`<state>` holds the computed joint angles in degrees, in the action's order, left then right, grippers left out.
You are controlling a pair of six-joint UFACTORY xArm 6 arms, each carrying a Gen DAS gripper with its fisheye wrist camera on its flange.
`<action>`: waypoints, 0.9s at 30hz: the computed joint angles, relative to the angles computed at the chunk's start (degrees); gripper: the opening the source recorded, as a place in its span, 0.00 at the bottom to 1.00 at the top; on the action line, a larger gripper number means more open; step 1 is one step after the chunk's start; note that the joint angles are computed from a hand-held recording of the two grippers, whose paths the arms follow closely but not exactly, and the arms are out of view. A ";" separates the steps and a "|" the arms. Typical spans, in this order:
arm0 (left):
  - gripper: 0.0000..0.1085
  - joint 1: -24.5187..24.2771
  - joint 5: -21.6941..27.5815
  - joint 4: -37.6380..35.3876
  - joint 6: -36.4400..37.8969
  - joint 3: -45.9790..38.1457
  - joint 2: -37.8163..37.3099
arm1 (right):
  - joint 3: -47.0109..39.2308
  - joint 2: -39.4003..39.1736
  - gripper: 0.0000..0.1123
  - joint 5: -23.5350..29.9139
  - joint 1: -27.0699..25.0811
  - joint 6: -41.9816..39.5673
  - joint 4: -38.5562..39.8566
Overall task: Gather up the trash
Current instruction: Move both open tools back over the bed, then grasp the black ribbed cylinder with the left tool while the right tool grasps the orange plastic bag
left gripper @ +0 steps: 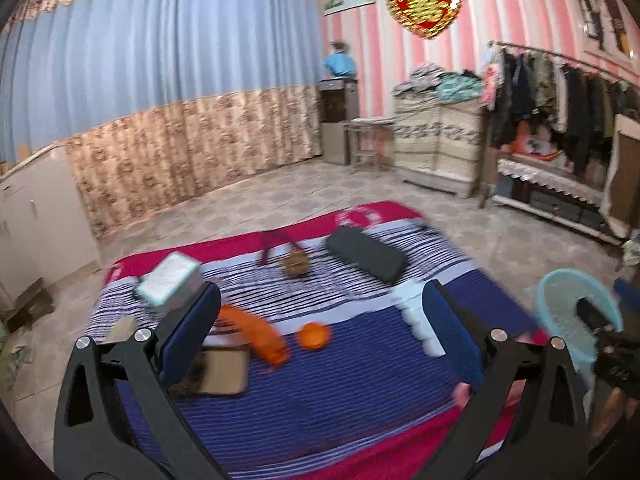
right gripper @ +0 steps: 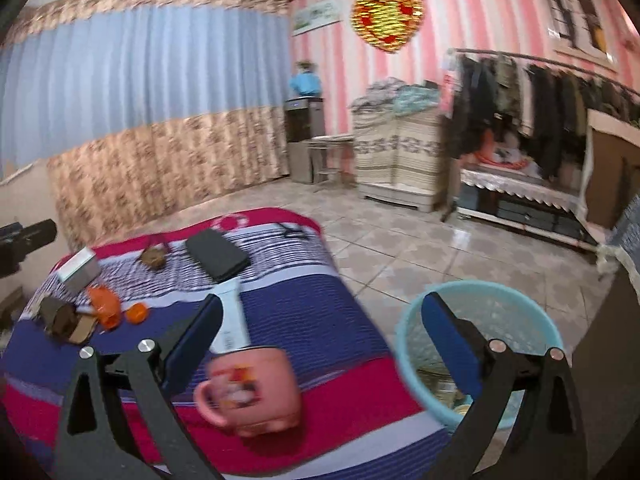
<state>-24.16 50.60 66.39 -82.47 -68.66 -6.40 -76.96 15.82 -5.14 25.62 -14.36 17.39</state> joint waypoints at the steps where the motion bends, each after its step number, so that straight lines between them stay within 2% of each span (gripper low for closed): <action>1: 0.90 0.90 -0.29 -0.45 -0.22 2.05 -1.55 | 0.03 -0.11 0.88 0.09 0.81 -1.26 0.59; 3: 0.90 2.79 -1.22 -1.50 -0.91 5.60 -4.20 | 0.13 -0.27 0.88 0.27 2.63 -3.08 1.24; 6: 0.90 5.64 -1.68 -3.57 -1.07 11.08 -7.91 | -1.01 0.29 0.88 1.41 5.67 -10.71 8.13; 7: 0.90 6.45 -1.63 -3.81 -1.27 13.30 -9.39 | -1.26 0.63 0.88 1.64 6.37 -10.65 7.79; 12: 0.90 9.93 -2.78 -3.79 -1.58 20.83 -13.95 | -2.38 2.92 0.88 2.77 7.68 -0.54 -5.13; 20: 0.90 17.46 -8.48 -4.50 -0.91 27.77 -16.51 | -6.69 8.35 0.88 6.02 10.70 1.30 -9.54; 27: 0.90 24.45 -17.17 -7.19 3.67 27.07 -11.69 | -11.86 13.15 0.88 10.43 11.81 1.76 -10.21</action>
<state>0.29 33.43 59.20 -78.80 -41.60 -18.09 -88.82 28.97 5.29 37.42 -12.60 7.18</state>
